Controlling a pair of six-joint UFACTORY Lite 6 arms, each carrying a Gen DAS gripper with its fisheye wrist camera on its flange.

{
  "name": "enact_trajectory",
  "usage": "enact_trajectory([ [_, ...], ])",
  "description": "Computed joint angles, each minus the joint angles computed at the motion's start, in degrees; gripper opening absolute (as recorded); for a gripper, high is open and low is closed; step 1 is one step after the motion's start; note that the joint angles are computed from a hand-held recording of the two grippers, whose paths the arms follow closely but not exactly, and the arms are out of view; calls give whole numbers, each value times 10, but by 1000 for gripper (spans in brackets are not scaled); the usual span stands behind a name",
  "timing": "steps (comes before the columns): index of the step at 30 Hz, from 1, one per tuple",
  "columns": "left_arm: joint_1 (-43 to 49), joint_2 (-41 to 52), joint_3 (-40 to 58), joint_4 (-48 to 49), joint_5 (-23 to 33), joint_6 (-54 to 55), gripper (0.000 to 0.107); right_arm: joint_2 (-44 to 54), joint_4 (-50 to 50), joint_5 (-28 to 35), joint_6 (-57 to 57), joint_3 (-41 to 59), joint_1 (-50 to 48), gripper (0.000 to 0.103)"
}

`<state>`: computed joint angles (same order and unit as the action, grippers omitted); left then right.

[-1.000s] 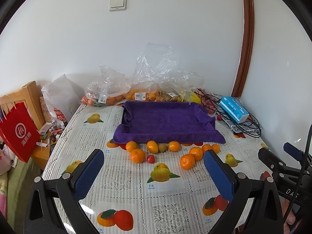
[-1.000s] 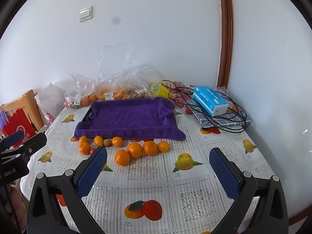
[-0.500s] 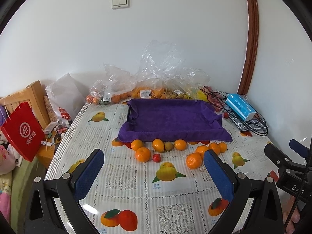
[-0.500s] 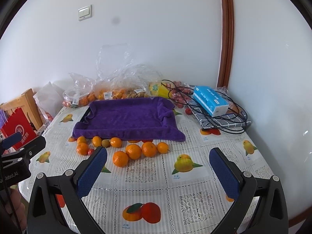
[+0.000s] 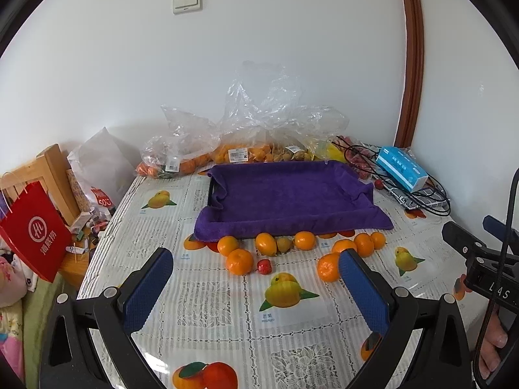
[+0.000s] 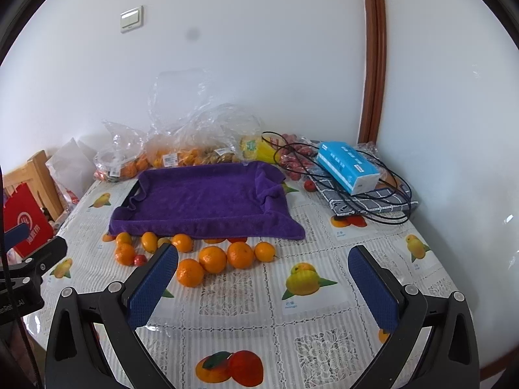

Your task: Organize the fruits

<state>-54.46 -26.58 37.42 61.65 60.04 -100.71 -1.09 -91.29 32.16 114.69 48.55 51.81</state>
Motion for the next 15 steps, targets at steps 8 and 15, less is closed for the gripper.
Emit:
enact_trajectory([
  [8, 69, 7, -19, 13, -66, 6, 103, 62, -7, -39, 1, 30, -39, 103],
  [15, 129, 32, -35, 30, -134, 0, 102, 114, -130, -64, 126, 42, -71, 103],
])
